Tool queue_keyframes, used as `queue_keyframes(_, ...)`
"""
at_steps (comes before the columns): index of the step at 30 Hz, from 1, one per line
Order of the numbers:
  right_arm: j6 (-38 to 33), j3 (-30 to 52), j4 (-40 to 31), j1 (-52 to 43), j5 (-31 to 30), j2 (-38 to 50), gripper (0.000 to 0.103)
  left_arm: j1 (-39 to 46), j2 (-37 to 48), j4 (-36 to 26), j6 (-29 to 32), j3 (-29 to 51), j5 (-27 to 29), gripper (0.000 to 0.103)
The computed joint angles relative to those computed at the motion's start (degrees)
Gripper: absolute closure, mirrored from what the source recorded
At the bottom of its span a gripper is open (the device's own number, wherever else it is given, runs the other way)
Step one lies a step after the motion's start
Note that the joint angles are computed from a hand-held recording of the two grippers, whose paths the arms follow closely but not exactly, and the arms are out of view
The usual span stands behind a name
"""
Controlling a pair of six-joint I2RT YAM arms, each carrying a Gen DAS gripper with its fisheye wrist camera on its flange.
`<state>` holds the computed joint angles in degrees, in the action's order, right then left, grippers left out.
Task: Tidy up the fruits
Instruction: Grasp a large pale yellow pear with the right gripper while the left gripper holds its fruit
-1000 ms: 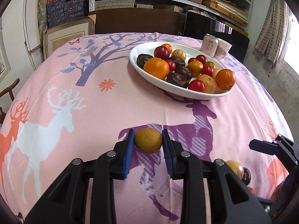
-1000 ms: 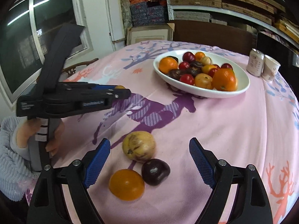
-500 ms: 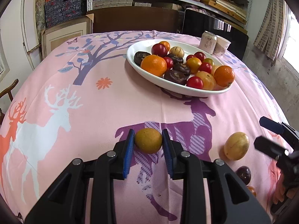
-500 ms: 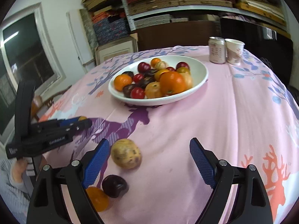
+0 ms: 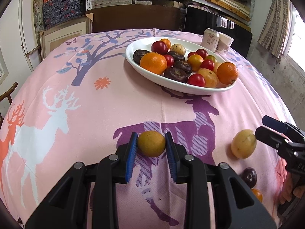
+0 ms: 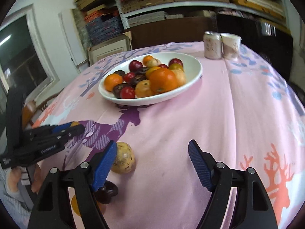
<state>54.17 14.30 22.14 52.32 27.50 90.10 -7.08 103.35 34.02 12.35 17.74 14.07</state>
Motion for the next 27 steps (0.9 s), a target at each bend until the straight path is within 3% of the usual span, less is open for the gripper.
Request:
queue_keyframes(4, -0.9, 0.8, -0.7, 2.8, 3.5, -0.2, 0.025, -0.1, 0.0, 0.1, 0.0, -0.1, 0.0, 0.074)
queue_keyframes(11, -5.6, 2.4, 0.1, 4.8, 2.9, 0.7, 0.025, -0.4, 0.0, -0.2, 0.2, 0.0, -0.1, 0.074)
queue_keyframes(14, -8.1, 3.4, 1.8, 5.2, -0.7, 2.3, 0.025, -0.3, 0.2, -0.4, 0.2, 0.2, -0.2, 0.074)
queue_keyframes(18, -10.5, 7.1, -1.5, 7.2, -0.6, 4.6, 0.025, -0.4, 0.5, -0.2, 0.2, 0.2, -0.4, 0.074)
queue_keyframes(21, -8.3, 5.4, 0.1, 3.9, -3.9, 4.3, 0.024, -0.5, 1.0, -0.2, 0.3, 0.4, -0.6, 0.074)
queue_keyframes(24, -1.5, 3.0, -5.6, 2.6, 3.0, -0.5, 0.024, -0.6, 1.3, 0.1, 0.2, 0.5, -0.7, 0.074)
queue_keyframes(27, 1.0, -1.1, -2.0, 0.0, 1.1, -3.5, 0.024, -0.6, 1.3, -0.1, 0.3, 0.5, -0.7, 0.074)
